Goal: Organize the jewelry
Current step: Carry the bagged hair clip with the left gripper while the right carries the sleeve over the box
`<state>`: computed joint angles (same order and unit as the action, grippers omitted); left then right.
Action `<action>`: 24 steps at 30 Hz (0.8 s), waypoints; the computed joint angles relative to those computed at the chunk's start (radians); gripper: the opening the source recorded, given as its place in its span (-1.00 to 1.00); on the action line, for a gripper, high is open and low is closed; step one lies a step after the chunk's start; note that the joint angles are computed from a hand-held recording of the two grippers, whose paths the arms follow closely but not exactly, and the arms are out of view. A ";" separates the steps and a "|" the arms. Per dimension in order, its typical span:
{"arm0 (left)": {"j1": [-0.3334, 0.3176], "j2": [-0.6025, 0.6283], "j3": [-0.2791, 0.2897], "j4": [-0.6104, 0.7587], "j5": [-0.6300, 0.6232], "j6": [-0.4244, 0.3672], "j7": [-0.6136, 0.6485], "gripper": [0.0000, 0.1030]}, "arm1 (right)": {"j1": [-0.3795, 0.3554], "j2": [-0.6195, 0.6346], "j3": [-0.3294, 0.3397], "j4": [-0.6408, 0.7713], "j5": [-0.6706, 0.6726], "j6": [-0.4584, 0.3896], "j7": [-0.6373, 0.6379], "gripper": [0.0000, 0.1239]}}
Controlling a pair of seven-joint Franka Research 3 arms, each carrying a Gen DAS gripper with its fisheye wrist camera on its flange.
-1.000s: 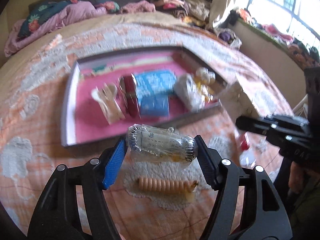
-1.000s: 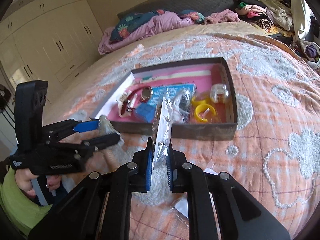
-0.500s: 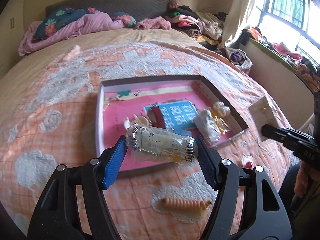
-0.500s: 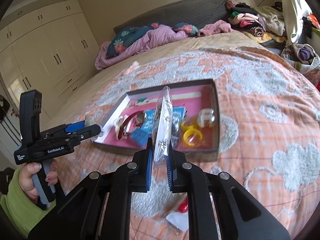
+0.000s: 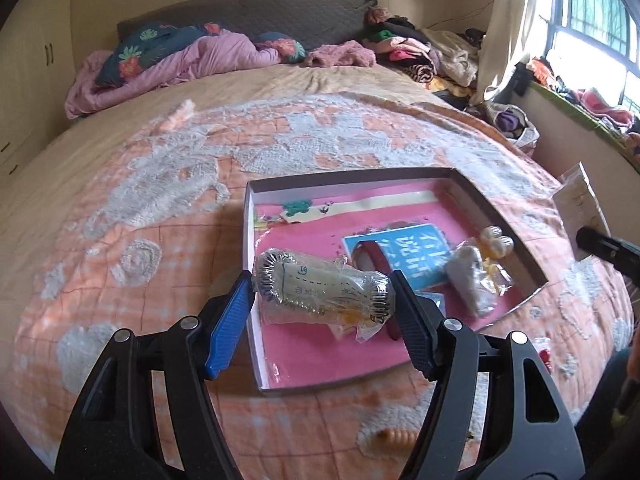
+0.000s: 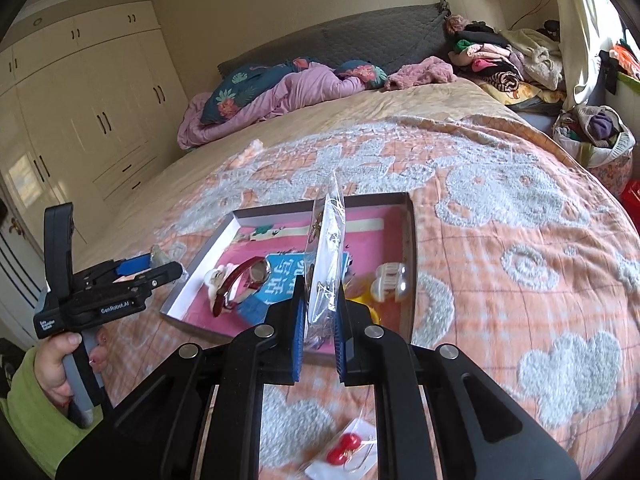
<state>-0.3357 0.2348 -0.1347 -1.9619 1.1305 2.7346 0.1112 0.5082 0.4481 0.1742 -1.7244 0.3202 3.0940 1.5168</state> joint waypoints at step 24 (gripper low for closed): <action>0.009 0.021 0.024 0.000 -0.006 0.004 -0.018 0.17 | 0.084 0.166 -0.114 0.278 -0.150 -0.135 0.111 -0.82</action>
